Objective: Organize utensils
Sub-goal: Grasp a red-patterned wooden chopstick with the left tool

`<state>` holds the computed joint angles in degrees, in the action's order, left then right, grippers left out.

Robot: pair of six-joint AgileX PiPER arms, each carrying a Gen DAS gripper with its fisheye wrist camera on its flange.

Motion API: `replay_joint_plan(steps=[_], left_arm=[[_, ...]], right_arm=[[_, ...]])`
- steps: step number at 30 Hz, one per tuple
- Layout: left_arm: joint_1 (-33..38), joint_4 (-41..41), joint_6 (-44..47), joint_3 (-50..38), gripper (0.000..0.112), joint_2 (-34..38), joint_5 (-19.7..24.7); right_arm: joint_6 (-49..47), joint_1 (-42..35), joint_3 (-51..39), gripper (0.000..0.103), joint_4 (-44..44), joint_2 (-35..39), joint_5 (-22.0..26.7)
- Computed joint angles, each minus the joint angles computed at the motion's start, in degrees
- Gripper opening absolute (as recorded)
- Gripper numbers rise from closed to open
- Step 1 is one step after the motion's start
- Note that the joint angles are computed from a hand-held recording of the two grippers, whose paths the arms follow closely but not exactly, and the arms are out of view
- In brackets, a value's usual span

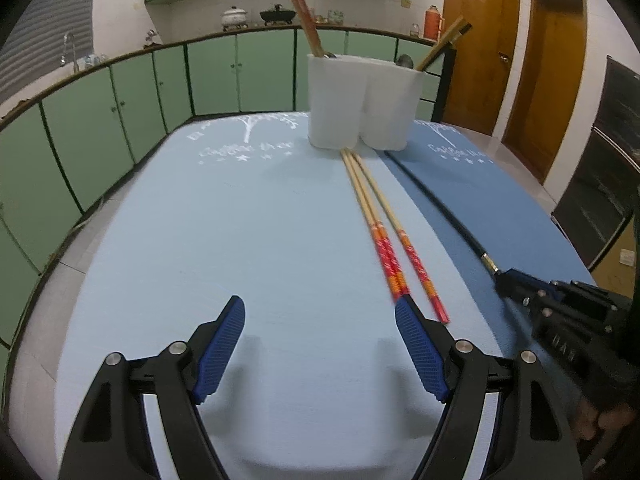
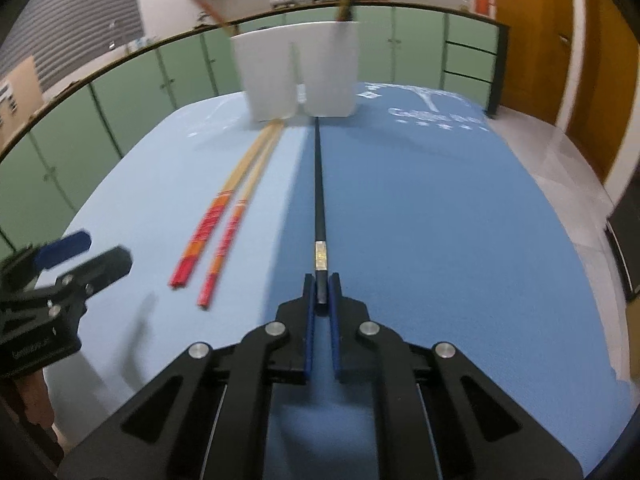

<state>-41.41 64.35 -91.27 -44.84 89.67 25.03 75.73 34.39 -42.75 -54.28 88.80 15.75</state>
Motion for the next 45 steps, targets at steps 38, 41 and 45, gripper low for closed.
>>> replay_joint_plan(steps=[38,41,45], left_arm=[[-1.0,-2.3,-2.9,-4.0,0.035,6.3,1.7],[-1.9,-2.0,-3.3,-4.4,0.035,6.7,2.8],[-2.7,-2.2,-4.3,-5.2,0.036,7.4,4.2]], right_arm=[[2.9,-3.4,2.2,0.006,-3.3,-0.5,-4.1],[2.9,-3.3,2.2,0.006,-3.3,-0.4,-3.9],[4.8,-3.2,2.2,0.006,-5.3,-0.3,-3.7]])
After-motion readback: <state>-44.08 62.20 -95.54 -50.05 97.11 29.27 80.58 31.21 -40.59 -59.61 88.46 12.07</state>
